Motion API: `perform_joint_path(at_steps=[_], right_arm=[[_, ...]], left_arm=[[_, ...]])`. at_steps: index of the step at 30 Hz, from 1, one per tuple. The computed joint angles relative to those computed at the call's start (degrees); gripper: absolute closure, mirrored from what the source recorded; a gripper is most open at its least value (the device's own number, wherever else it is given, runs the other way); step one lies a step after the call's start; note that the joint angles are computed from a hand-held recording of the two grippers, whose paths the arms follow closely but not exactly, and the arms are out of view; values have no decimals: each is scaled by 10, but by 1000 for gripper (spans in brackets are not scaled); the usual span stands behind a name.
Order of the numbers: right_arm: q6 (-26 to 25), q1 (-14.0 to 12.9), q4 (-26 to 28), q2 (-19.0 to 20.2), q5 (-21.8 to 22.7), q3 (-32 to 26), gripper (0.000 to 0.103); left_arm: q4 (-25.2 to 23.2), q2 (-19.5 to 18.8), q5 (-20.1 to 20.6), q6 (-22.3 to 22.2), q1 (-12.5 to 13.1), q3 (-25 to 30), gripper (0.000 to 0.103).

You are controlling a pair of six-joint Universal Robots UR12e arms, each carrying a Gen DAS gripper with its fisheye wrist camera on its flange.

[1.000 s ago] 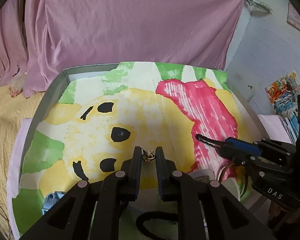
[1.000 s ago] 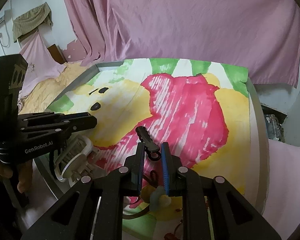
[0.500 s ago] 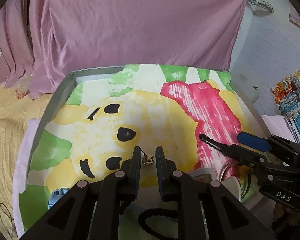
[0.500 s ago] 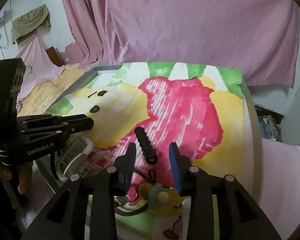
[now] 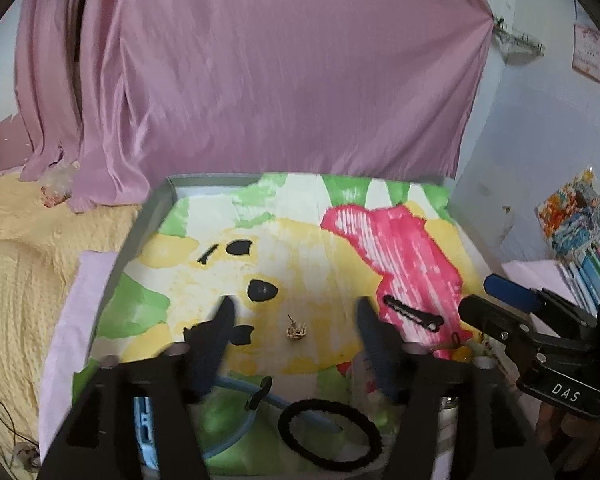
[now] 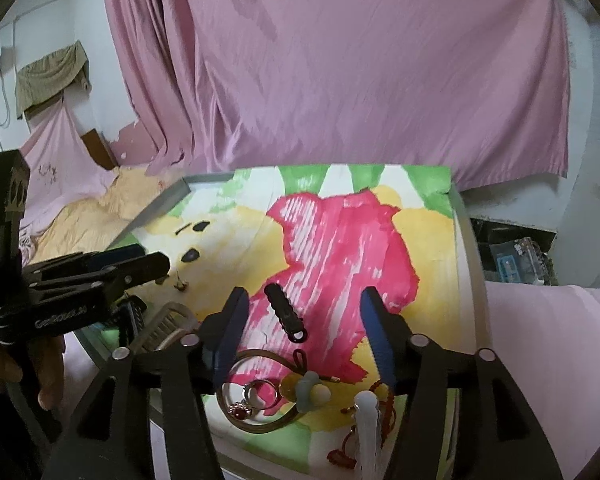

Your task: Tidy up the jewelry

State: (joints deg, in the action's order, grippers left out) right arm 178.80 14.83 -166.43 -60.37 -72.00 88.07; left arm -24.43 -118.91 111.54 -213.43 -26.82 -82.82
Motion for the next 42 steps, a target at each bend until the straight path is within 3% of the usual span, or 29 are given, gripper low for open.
perform_joint_path(at_steps=[3, 8, 11, 15, 24, 28, 42], right_arm=[[12, 0, -27, -6, -4, 12, 40], [25, 1, -77, -17, -17, 34, 27], [33, 1, -109, -25, -22, 49, 25], [40, 2, -147, -36, -32, 68, 12], [51, 5, -228, -63, -40, 117, 11], [43, 9, -255, -74, -50, 134, 1], [56, 15, -336, -118, -68, 206, 1]], left_arm=[[16, 4, 19, -1, -5, -7, 35], [54, 14, 48, -18, -14, -28, 22], [92, 20, 79, -23, -22, -45, 14], [133, 26, 126, -18, -36, -63, 9], [169, 44, 195, -30, -60, -97, 6], [183, 54, 209, -41, -69, -114, 5], [218, 73, 281, -22, -106, -149, 3]])
